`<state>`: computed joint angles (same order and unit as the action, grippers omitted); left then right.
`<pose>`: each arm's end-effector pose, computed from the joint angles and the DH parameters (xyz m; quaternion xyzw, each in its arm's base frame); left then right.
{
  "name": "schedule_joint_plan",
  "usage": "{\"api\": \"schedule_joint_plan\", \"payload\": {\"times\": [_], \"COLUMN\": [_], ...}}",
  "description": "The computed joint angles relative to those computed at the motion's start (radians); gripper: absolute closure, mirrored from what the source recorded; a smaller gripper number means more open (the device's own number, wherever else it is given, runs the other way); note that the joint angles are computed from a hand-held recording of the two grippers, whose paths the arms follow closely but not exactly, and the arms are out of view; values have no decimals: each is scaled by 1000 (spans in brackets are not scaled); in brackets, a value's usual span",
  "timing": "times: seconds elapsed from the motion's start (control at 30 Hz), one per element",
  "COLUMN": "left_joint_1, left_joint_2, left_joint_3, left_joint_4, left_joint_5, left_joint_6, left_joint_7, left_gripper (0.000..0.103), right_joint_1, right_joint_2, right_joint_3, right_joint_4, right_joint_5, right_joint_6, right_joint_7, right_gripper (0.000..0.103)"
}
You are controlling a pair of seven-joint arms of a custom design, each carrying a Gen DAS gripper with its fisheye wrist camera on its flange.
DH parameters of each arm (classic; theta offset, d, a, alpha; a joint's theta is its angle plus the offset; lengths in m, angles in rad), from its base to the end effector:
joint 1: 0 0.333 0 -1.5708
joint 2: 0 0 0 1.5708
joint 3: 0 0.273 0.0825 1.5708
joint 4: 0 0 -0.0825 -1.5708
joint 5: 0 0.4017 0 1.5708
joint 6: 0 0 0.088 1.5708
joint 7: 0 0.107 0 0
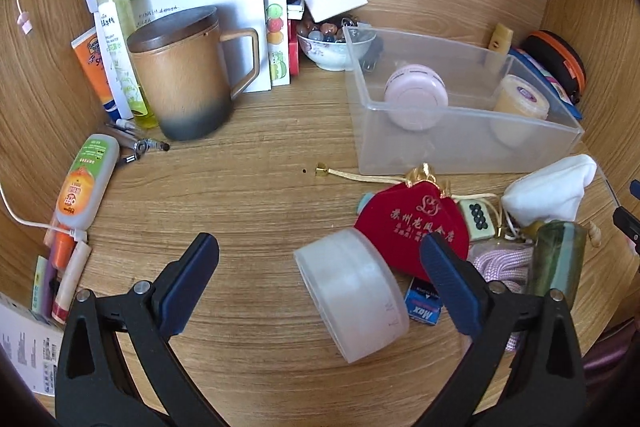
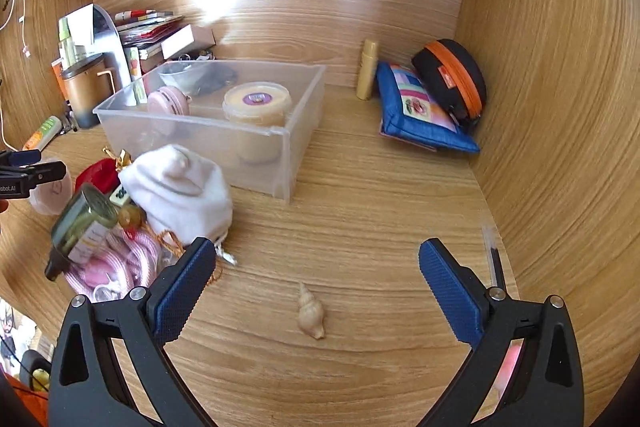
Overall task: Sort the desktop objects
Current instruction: 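Withdraw both grippers from the box toward the remaining clutter, then grasp the frosted white round container with the left gripper while the right gripper grasps the seashell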
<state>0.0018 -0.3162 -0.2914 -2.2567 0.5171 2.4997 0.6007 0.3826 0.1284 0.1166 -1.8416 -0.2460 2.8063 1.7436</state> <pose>0.5061 -0.1619 0.4975 -0.7628 0.5424 -0.2109 0.2819 0.5725 0.3218 0.5061 -0.7875 0.4590 -0.2452 0.3303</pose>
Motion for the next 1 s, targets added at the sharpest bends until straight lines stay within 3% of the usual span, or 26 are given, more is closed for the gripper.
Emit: {"api": "schedule_joint_plan", "payload": {"times": [0.27,0.47,0.53,0.7,0.83,1.0], "left_joint_1": [13,8,6,-13,-17,-12], "left_joint_2": [-13,-23,-21,-3,7,4], "left_joint_3": [-33,-34,-36,-14,-6,-14], "left_joint_4": [-25,-50,-52,-50,-49,-50], "left_joint_5": [73,100,106,66,46,55], "left_joint_6": [-12,-12,-19,-12,-1,-6], "left_joint_7": [-124,-180,-190,-153,-146,-164], "left_gripper": [1,1,6,19,30,34], "right_joint_1": [1,-8,-13,-13,-13,-25], "right_joint_2": [-3,13,19,21,24,30], "right_joint_3": [2,15,19,16,16,26], "right_joint_4": [-34,-37,-34,-42,-37,-29], "right_joint_5": [-15,62,99,113,115,174], "right_joint_6": [-9,-34,-51,-50,-48,-55], "right_joint_7": [-7,-57,-74,-79,-91,-141], "right_gripper": [4,21,30,39,52,61]}}
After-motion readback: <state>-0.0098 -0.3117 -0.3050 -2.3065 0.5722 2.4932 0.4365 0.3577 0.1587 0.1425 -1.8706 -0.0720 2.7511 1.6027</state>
